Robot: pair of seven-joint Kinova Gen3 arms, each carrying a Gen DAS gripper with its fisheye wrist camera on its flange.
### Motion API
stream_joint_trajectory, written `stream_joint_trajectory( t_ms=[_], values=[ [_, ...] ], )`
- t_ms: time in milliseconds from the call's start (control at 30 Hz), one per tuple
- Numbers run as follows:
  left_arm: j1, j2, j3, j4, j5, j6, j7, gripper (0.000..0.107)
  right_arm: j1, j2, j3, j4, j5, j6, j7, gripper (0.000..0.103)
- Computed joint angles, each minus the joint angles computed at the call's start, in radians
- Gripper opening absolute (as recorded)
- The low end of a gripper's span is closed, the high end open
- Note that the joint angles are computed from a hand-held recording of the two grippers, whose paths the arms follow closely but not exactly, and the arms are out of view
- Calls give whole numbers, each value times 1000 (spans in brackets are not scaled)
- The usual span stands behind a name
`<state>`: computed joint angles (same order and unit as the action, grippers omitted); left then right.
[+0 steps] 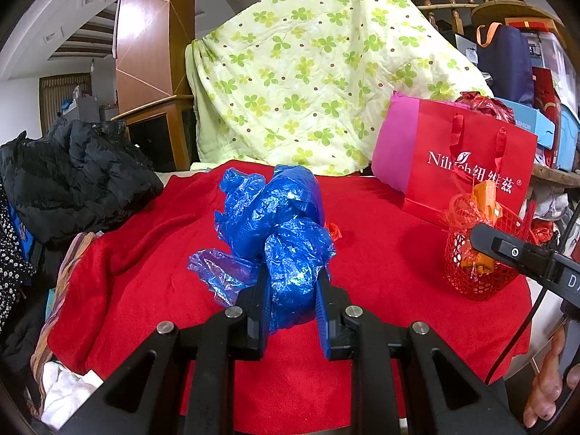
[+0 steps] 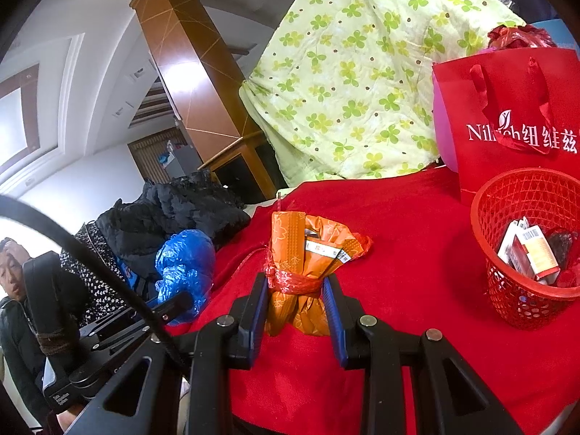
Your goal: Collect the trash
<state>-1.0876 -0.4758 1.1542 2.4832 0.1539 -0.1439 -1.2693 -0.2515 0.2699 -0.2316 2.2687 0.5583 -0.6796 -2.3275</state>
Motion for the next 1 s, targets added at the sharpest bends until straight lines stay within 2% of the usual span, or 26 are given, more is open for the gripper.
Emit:
stream_joint_trajectory(
  t_ms=[800,1000],
  values=[
    [9,14,-8,12,-5,-22,-23,23,-3,-2,3,1,-5,1,-1,32],
    [-17,20,17,7,6,-17,-20,23,-12,-1,0,0,-16,7,11,32]
  ],
)
